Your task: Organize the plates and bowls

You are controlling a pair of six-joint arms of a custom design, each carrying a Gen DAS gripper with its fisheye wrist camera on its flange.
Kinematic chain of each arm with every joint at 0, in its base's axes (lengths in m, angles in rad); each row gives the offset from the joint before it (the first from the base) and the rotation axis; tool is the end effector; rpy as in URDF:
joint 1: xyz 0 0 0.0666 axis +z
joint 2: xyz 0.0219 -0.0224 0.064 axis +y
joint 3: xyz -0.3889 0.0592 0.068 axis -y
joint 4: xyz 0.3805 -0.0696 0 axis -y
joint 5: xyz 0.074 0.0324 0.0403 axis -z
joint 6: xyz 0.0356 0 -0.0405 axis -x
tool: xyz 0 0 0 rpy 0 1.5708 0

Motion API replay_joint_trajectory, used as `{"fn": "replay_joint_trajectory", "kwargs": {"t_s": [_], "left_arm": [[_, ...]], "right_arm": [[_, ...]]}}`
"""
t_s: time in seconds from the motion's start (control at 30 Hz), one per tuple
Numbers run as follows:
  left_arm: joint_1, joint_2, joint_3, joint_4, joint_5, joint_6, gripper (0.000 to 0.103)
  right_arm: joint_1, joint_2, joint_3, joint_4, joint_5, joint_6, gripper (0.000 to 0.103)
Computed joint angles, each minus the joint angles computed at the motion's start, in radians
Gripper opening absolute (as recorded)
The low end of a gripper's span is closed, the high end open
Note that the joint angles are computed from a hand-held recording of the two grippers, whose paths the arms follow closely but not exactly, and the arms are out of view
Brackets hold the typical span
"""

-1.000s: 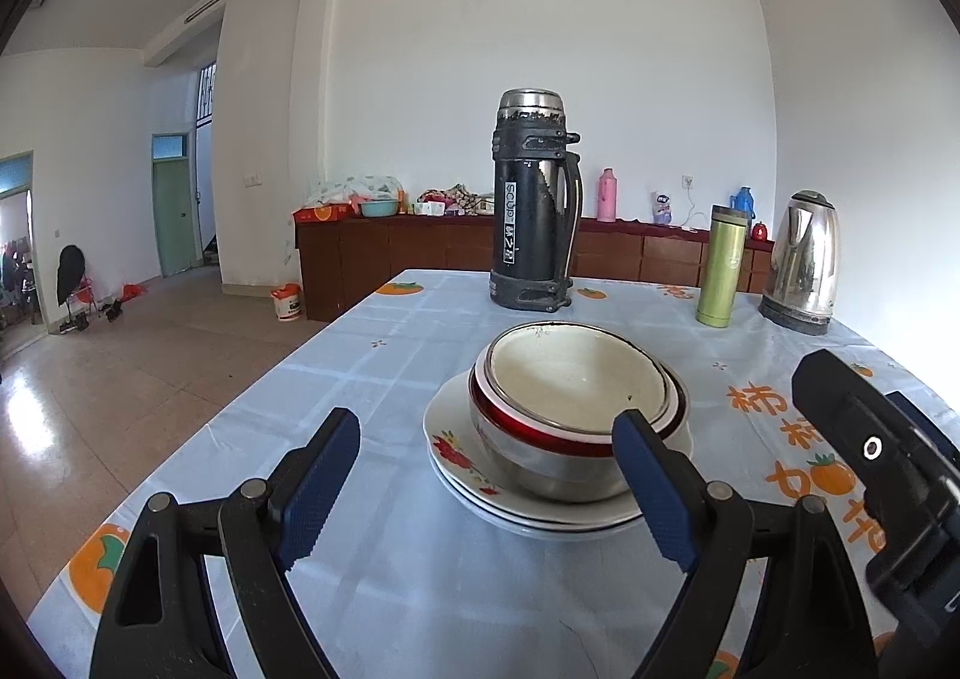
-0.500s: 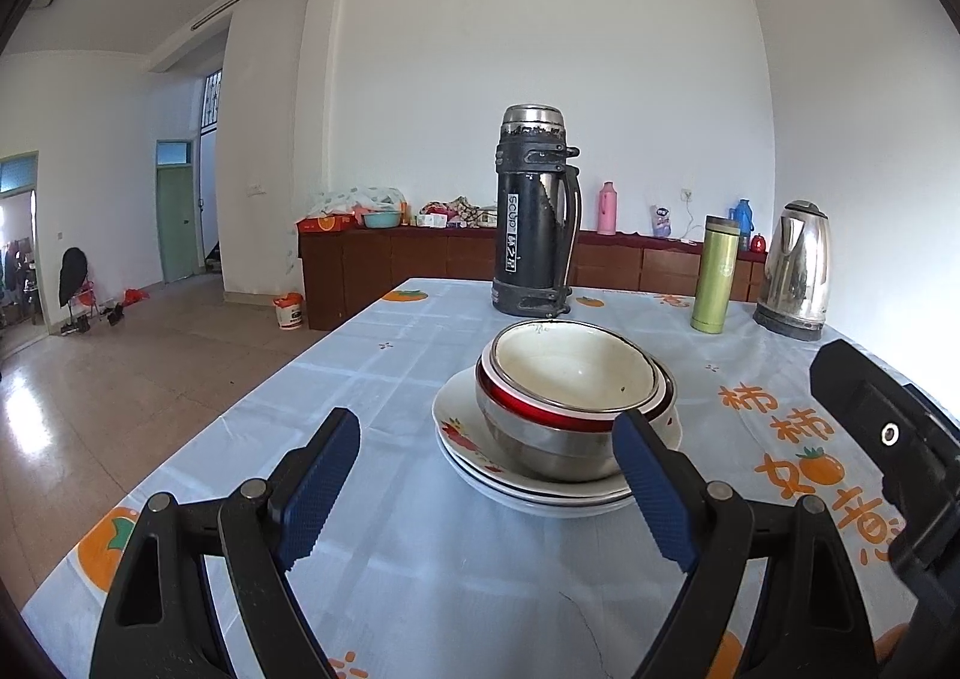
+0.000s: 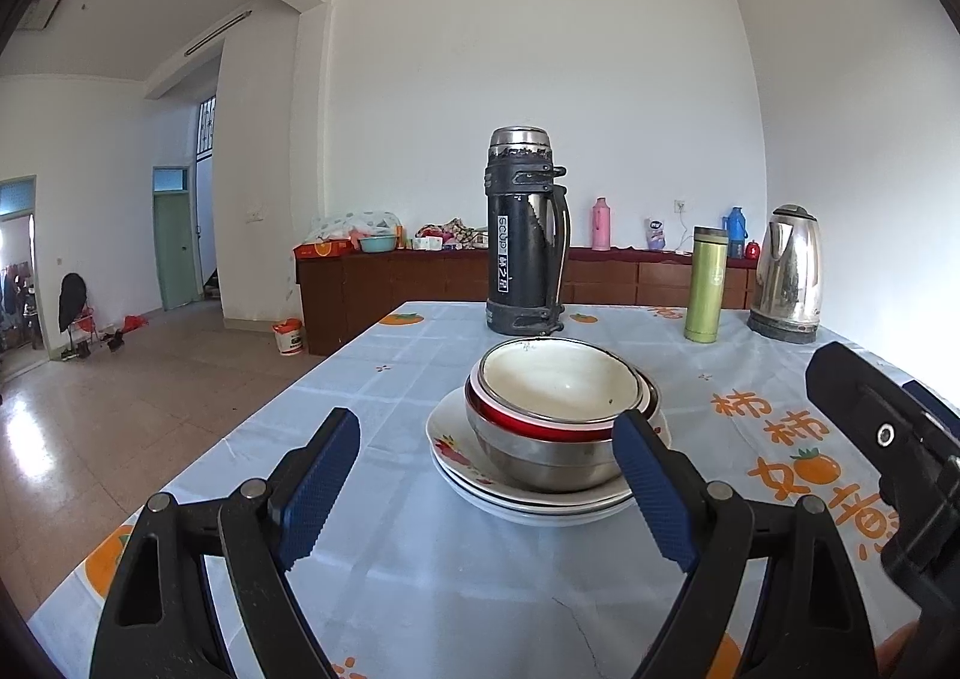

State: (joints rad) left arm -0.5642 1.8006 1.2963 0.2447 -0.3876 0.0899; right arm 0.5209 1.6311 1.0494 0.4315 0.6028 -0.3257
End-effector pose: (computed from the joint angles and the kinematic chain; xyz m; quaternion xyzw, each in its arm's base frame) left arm 0.5251 -0.3168 0.2823 0.0686 0.7837 -0.0476 0.6156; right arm 0.4728 0.2475 0.2900 0.1221 0.7394 0.0506 0.6602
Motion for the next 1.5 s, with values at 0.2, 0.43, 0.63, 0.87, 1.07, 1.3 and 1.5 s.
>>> {"fn": "replay_joint_trajectory", "kwargs": {"t_s": [0.2,0.43,0.63,0.87,1.07,1.3,1.5], "left_arm": [[0.001,0.0,0.0,0.002,-0.002,0.001,0.088],[-0.001,0.0,0.001,0.007,-0.009,0.001,0.088],[-0.003,-0.001,0.001,0.009,-0.015,-0.008,0.088],[-0.003,0.001,0.001,0.011,-0.017,-0.008,0.088],[-0.002,0.001,0.001,0.012,-0.016,-0.01,0.088],[-0.004,0.0,-0.002,0.023,-0.032,-0.021,0.088],[-0.003,-0.002,-0.001,0.014,-0.018,-0.018,0.088]], "right_arm": [[0.0,-0.005,-0.005,0.003,0.001,-0.004,0.103],[0.0,-0.005,-0.006,0.005,0.001,-0.003,0.103],[0.0,-0.005,-0.006,0.004,0.001,-0.003,0.103],[-0.001,-0.006,-0.009,0.012,0.001,-0.002,0.103],[-0.001,-0.007,-0.011,0.014,0.001,-0.002,0.103],[-0.001,-0.007,-0.01,0.015,0.002,-0.005,0.103],[0.0,-0.007,-0.009,0.011,0.005,-0.006,0.103]]}}
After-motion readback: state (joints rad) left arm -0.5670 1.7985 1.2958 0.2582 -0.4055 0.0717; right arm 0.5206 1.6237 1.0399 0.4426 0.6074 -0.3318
